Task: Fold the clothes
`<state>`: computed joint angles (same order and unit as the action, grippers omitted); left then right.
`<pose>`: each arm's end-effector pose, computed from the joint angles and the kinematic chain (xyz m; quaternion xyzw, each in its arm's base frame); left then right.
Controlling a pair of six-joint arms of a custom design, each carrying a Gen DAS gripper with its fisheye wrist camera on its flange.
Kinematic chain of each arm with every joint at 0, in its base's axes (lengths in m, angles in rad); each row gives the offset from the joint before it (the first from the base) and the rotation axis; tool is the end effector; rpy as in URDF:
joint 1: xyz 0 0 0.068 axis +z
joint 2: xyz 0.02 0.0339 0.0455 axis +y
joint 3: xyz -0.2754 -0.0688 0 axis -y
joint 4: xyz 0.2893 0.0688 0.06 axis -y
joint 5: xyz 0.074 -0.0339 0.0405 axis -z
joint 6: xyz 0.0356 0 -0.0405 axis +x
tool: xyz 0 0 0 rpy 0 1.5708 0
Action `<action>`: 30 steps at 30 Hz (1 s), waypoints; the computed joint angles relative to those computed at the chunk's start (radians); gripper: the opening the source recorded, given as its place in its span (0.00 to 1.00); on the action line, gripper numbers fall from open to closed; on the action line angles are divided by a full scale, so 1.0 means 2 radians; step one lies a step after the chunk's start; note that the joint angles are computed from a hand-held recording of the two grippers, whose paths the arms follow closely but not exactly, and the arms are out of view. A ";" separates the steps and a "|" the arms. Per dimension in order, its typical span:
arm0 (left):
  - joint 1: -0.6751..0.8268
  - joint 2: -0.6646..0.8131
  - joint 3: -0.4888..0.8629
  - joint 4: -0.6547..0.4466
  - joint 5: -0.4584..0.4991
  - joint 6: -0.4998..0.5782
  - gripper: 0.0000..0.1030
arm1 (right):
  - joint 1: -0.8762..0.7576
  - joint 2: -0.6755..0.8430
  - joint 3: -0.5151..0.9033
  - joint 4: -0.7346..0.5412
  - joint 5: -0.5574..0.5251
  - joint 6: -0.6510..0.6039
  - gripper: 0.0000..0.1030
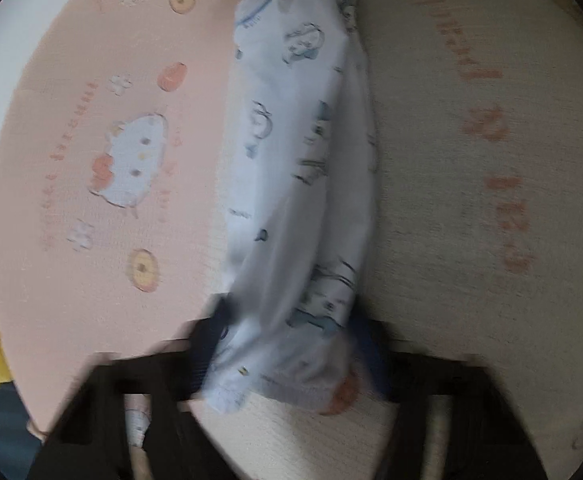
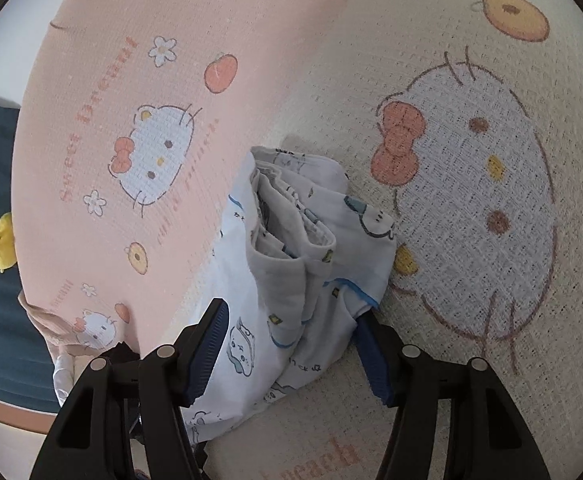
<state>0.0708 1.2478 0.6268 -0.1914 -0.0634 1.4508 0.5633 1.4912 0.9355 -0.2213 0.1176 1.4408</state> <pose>0.2773 0.0219 0.1756 0.5820 0.7236 0.2764 0.2477 0.3011 0.1852 0.2097 0.4117 0.8238 0.2960 0.2535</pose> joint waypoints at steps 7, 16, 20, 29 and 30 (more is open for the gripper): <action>-0.007 -0.009 -0.011 -0.002 -0.021 -0.040 0.12 | 0.001 0.027 0.061 -0.110 0.010 -0.040 0.23; 0.011 -0.074 -0.091 0.054 -0.022 -0.024 0.12 | -0.013 0.042 0.088 -0.150 -0.013 -0.064 0.20; 0.007 -0.117 -0.125 0.090 -0.026 -0.067 0.12 | -0.009 0.032 0.072 -0.127 -0.022 -0.029 0.30; 0.037 -0.221 -0.135 0.013 0.027 -0.073 0.46 | 0.043 -0.009 0.078 -0.157 -0.022 0.007 0.41; 0.042 -0.225 -0.138 0.025 0.033 -0.072 0.62 | 0.050 -0.004 0.088 -0.159 -0.017 0.000 0.41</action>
<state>0.1543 0.7975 0.3509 -0.1417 0.0024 1.3071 0.6641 1.4828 1.1123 -0.5391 0.0843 1.4401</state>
